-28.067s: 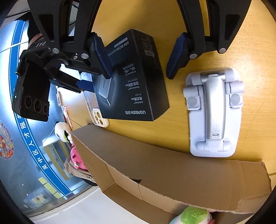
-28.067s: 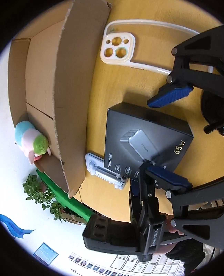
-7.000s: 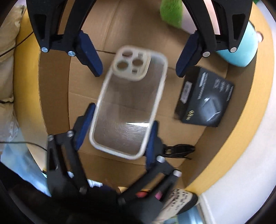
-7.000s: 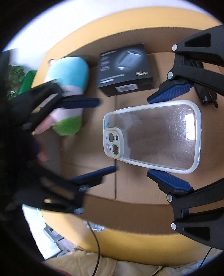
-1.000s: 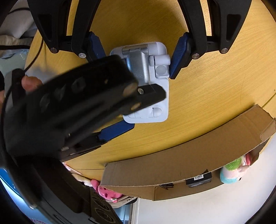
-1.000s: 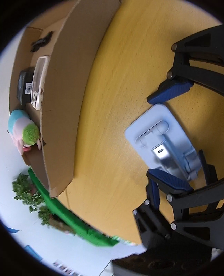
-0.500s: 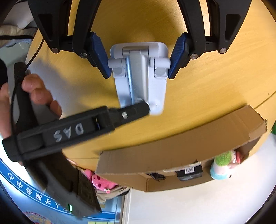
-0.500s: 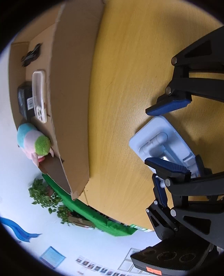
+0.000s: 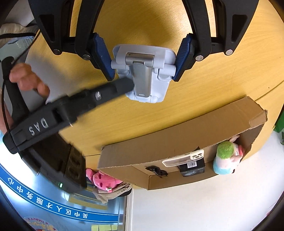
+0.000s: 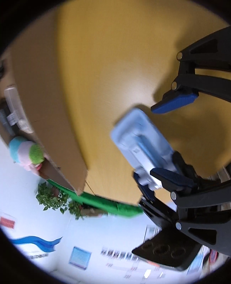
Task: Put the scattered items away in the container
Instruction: 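Close the left gripper on the phone stand while the right gripper clamps its other end, then lift the phone stand with both grippers and carry it over the box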
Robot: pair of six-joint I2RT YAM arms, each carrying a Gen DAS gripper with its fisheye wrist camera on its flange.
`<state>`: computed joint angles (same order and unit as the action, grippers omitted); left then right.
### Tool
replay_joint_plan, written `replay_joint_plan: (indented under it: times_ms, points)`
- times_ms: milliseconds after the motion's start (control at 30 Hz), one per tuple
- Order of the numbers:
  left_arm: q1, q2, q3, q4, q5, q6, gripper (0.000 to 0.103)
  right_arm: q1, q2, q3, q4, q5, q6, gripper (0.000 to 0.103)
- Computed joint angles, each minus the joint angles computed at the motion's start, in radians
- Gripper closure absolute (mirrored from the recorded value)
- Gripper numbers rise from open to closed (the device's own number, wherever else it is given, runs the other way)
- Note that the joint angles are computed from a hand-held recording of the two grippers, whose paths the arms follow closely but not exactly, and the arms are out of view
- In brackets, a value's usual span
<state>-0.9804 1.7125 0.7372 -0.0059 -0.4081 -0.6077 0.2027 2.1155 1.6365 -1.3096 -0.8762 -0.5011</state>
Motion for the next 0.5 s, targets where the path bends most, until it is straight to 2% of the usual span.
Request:
replay_joint_plan:
  times_ms: [167, 267, 333, 400, 500]
  points:
    - [-0.024, 0.013, 0.006, -0.004, -0.020, 0.003, 0.032, 0.002, 0.049, -0.003, 0.035, -0.102, 0.084, 0.035]
    - [-0.020, 0.010, 0.007, -0.018, -0.021, 0.000, 0.032, 0.012, 0.025, -0.027, 0.118, -0.099, 0.156, 0.045]
    - [-0.012, 0.017, 0.011, -0.032, -0.013, -0.013, 0.032, 0.018, -0.010, -0.050, 0.179, -0.084, 0.196, 0.057]
    - [-0.001, 0.023, 0.011, -0.032, -0.004, -0.028, 0.033, 0.027, -0.057, -0.067, 0.235, -0.061, 0.219, 0.065]
    - [0.022, 0.008, 0.005, -0.014, 0.007, -0.039, 0.033, 0.054, -0.127, -0.076, 0.300, -0.002, 0.237, 0.067]
